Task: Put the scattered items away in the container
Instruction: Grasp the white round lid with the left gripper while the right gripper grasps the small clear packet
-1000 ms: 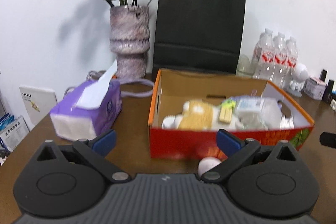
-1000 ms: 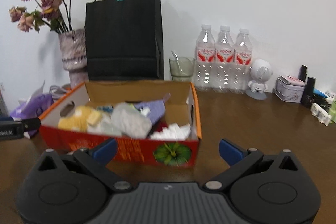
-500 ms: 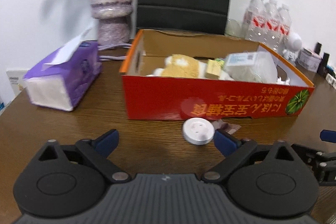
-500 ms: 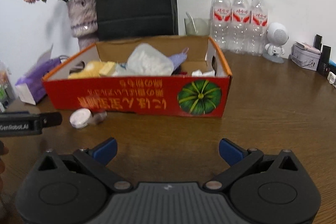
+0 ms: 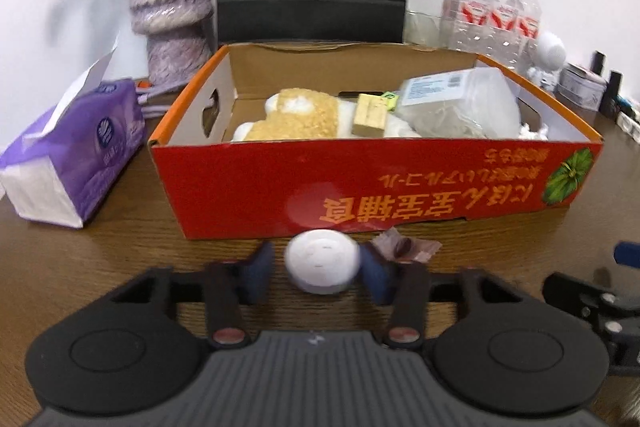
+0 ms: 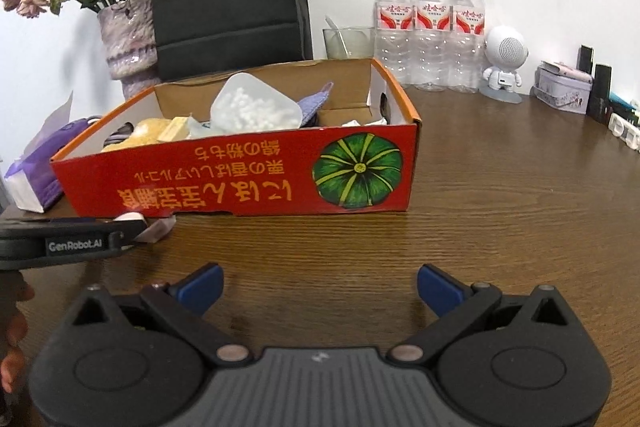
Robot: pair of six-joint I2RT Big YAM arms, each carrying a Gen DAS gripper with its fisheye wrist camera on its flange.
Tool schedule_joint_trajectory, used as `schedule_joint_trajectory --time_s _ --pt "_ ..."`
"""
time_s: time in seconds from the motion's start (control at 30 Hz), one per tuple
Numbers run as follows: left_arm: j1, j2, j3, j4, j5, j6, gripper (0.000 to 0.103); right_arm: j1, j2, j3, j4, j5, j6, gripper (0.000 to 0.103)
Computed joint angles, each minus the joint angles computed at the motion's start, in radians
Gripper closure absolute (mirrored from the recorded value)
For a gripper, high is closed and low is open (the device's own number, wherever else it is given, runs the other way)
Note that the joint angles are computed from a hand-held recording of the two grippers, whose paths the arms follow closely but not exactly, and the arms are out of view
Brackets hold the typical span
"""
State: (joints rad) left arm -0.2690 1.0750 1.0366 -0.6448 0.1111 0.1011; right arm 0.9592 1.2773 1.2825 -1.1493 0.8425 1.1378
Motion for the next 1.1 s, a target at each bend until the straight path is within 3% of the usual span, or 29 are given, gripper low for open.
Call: schedule_joint_trajectory --time_s 0.23,0.53,0.8,0.93,1.1 --pt "0.066 -0.021 0.004 -0.038 0.112 0.003 0.063 -0.001 0.019 0.009 0.056 -0.009 -0.047 0.000" --pt "0.191 -0.006 0.026 -0.040 0.196 0.018 0.063 0.004 0.096 0.086 0.114 -0.014 -0.121 0.000" --pt "0.273 0.019 0.052 -0.051 0.262 0.041 0.063 -0.009 0.158 0.145 0.225 -0.055 -0.249 0.000" --pt "0.297 0.027 0.061 -0.061 0.291 0.041 0.063 -0.015 0.222 0.213 0.197 -0.047 -0.278 0.002" --pt "0.318 0.035 0.070 -0.072 0.315 0.031 0.063 -0.028 0.270 0.269 0.137 -0.048 -0.303 0.019"
